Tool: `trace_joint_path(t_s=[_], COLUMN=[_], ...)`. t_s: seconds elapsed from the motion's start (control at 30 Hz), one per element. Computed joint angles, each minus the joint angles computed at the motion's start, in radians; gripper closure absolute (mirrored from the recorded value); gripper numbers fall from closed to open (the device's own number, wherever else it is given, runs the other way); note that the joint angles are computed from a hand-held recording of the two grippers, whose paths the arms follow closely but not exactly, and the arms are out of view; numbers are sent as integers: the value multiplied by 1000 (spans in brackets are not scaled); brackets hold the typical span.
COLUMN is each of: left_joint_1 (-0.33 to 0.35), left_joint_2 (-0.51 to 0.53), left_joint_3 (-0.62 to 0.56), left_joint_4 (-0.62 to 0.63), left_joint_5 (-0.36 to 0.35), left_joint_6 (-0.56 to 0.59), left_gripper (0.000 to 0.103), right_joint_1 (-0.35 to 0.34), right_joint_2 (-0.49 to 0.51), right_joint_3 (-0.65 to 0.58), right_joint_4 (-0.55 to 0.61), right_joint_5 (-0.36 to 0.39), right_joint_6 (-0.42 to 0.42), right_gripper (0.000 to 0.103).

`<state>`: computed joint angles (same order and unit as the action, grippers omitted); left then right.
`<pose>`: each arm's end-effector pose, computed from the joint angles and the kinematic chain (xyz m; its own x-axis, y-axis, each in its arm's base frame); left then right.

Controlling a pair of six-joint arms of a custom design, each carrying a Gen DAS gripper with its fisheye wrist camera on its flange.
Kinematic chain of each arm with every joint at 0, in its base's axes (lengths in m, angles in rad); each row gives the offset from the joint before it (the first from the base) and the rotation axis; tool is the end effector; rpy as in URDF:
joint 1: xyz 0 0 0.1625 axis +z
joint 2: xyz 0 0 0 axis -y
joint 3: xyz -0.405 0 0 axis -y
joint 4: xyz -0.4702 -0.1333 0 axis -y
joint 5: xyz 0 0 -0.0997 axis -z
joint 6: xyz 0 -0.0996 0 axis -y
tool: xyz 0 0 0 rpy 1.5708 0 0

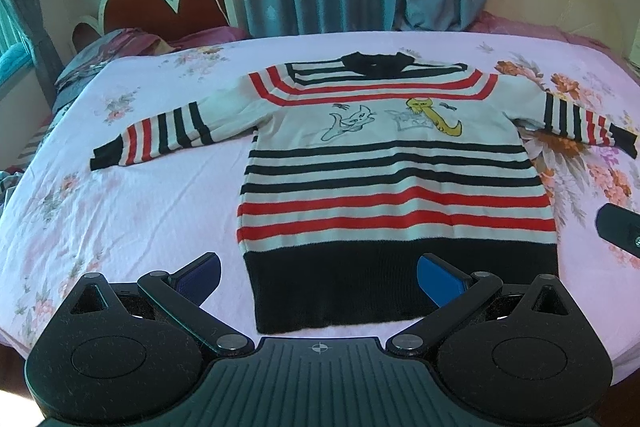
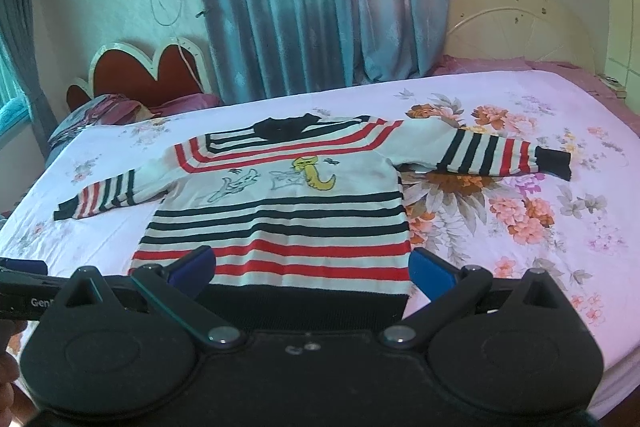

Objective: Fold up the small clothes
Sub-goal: 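Move the right gripper to the black sleeve cuff and grasp it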

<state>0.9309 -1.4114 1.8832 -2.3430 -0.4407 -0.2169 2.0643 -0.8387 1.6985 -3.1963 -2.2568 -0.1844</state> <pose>-0.1737 -0.6074 0.3376 -0.6130 -0.1258 -0.7800 0.4490 0.7569 -0.4749 0.3948 -0.5857 0.1210 -0.8117 -0.0967 0.5760 -0.4988 0.6278 -0.5976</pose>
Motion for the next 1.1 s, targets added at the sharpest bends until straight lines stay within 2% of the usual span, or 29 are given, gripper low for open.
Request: trace_joint_path(t_s=[0.17, 0.4, 0.57, 0.77, 0.97, 1.1], left_joint_1=[51, 131, 175, 208, 227, 225], left_joint_2=[62, 162, 250, 344, 469, 577], left_joint_3=[-55, -190, -296, -409, -536, -634], left_joint_4=[-135, -216, -280, -290, -267, -284], left_joint_5=[-55, -156, -194, -242, -255, -242], left_joint_6=[173, 343, 457, 467, 406, 402], left_gripper=[0, 0, 0, 0, 0, 0], right_joint_1=[-9, -19, -26, -51, -116, -172], right_joint_2=[42, 145, 219, 272, 273, 267], right_joint_3=[-45, -173, -278, -368, -413, -445], right_joint_4=[-21, -57, -55, -50, -35, -9], right_joint_5=[-41, -118, -172, -189, -130, -89], right_joint_6=[15, 14, 13, -15, -35, -56], right_gripper=[1, 1, 1, 1, 2, 12])
